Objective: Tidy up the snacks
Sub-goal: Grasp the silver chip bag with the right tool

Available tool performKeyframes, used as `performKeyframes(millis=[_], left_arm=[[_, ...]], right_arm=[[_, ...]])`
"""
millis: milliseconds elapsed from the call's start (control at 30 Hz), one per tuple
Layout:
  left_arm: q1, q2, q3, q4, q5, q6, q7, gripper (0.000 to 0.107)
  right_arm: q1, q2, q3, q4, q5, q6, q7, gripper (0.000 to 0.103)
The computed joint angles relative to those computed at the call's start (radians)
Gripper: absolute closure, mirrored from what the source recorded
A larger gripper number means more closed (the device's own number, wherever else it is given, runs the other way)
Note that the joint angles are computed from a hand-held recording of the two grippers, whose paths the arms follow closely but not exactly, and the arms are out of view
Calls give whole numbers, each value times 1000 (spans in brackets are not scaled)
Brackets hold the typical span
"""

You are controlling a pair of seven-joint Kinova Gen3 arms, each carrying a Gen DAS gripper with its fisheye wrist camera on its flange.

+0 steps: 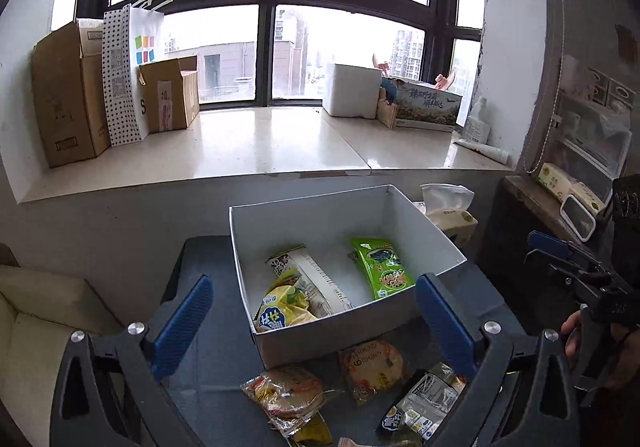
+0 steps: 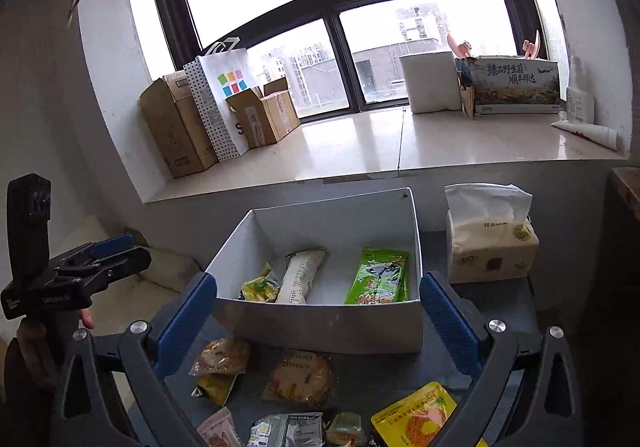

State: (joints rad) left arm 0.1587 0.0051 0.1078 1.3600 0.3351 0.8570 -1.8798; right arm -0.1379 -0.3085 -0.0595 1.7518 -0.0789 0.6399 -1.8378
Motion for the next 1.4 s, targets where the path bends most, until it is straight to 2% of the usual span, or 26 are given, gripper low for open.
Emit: performKeyframes(millis=[100,200,300,433,500,667,767,933,1067,1133,1167,1400], left_arm=[[40,-69,-60,81,81,3,-71,5],[-5,-137,-18,185,108,-27,-112,5],[22,-176,-61,279,140,-21,-111,5],[21,-209,-67,377,132,-1,-77,5],[27,-238,-82,429,143,-11,-81,5],[36,-281,-104,478,135,3,-79,5],[45,-294,-129,485,157,22,-107,5],[42,-306,-123,498,152,15,-114,5],[41,-301,-123,506,150,13,-113,5],[38,-297,-124,509,151,14,-107,5],[37,-296,-127,509,153,17,-107,5],[27,-290,-134,519,158,21,-110,5]], right_arm=[[-12,-79,-23,66,-2,-5,-2,0],[23,-156,-87,143,17,-3,-65,0],[0,-207,-94,230,-19,0,-113,0],[21,-203,-183,295,4,20,-180,0],[16,-170,-227,297,28,42,-202,0],[-9,-80,-289,262,108,53,-257,0],[-40,-38,-285,245,134,49,-286,0],[-58,52,-288,201,212,87,-375,0],[-121,120,-179,189,144,76,-347,0],[-131,135,-164,194,144,47,-334,5],[-137,150,-149,193,129,51,-336,21],[-148,71,-67,283,-1,-62,-255,29]])
